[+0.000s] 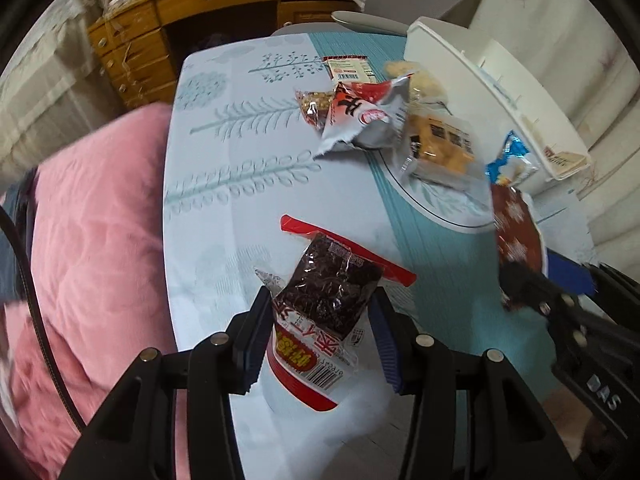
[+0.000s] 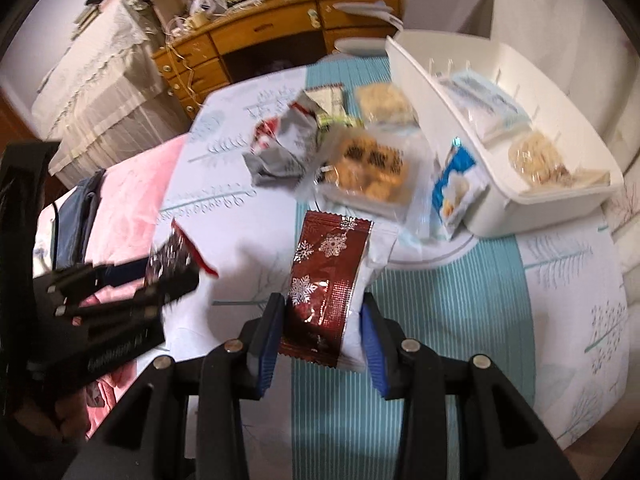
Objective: Organize snacks
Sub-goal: 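Grasp the jerky pack with the left gripper while the right gripper grasps the snowflake packet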
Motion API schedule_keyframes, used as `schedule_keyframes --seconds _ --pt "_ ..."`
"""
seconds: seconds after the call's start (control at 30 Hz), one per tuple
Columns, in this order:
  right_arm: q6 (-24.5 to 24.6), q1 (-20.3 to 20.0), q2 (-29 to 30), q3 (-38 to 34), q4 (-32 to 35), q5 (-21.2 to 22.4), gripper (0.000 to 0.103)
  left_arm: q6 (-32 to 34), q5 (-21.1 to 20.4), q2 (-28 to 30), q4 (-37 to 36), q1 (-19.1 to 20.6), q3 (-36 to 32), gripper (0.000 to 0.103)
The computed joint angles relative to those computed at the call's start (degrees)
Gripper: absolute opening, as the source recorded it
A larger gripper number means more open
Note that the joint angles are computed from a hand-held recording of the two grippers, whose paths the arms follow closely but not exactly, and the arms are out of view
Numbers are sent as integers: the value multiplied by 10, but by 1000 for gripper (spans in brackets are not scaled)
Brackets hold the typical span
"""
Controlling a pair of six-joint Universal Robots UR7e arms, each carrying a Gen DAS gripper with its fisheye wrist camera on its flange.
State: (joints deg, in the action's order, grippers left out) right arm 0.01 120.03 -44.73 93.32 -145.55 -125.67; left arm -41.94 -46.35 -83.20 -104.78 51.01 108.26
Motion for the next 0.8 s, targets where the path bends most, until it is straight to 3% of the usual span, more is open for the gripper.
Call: schedule_keyframes --seconds 0.1,0.3,0.53,0.8 --pt "-32 0 -11 4 -5 13 38 -41 -23 -11 14 -20 10 46" --pt "-97 -4 -34 8 -11 32 38 -85 -28 5 33 -52 -3 46" --pt "-178 -20 -65 3 -16 63 38 -132 -25 60 59 -73 -54 46" --pt "-254 -51 -109 1 -18 111 38 -194 -55 141 102 -80 -149 46"
